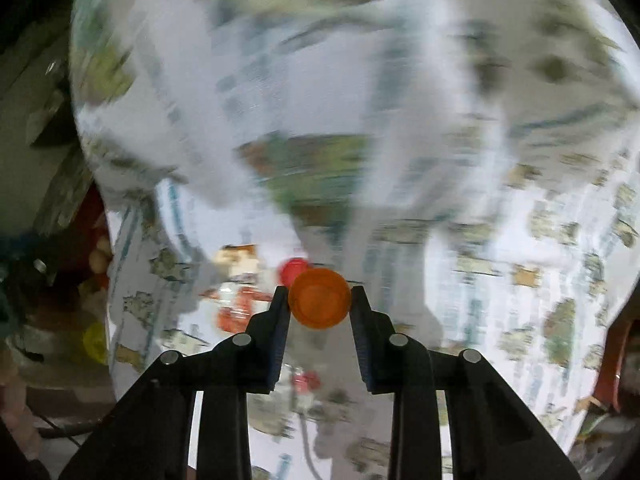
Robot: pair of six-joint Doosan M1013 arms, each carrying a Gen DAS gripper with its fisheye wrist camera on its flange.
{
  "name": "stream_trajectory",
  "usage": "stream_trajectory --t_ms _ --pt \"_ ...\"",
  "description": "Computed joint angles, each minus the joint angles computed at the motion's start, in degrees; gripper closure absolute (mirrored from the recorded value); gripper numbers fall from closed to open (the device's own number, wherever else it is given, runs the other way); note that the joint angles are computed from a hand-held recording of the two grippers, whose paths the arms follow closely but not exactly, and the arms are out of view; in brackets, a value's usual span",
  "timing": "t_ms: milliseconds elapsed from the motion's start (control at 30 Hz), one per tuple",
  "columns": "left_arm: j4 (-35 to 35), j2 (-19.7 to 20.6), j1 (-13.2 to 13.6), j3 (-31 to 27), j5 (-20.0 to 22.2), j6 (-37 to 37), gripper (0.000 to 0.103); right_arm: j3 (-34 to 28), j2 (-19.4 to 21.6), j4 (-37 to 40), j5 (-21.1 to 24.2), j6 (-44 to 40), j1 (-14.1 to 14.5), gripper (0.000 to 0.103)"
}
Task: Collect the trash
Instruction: 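Grasp the orange cap with the right tool while the left tool grasps the chicken-wing packet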
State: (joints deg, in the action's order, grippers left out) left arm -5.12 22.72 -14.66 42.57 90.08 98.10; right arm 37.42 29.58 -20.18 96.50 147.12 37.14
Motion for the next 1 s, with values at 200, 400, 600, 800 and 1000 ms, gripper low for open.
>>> stream_trajectory --t_ms 200,400,600,800,1000 --pt "-1.5 0.1 -2.1 1.6 4.7 -3.8 0.0 7.3 -5.6 -1.1 0.9 4.6 -2.3 0.071" --pt "3.4 -1.5 -5.9 6.5 3.3 -10.1 0.0 11.9 -9.8 -1.6 2.1 7.8 -3.7 0.071" --pt "5.7 -1.6 -8.3 9.4 3.4 -12.4 0.0 11.9 -10.4 -2.5 3.1 7.6 -3.8 0.071" --pt "6.1 -0.8 -8.9 10.0 5.4 -13.7 0.0 12.7 -11.0 -1.2 2.5 8.6 -4.2 0.071" --pt "8.1 -1.3 -10.1 11.9 4.2 -12.9 0.0 12.5 -10.6 0.3 2.1 8.9 -4.1 0.071"
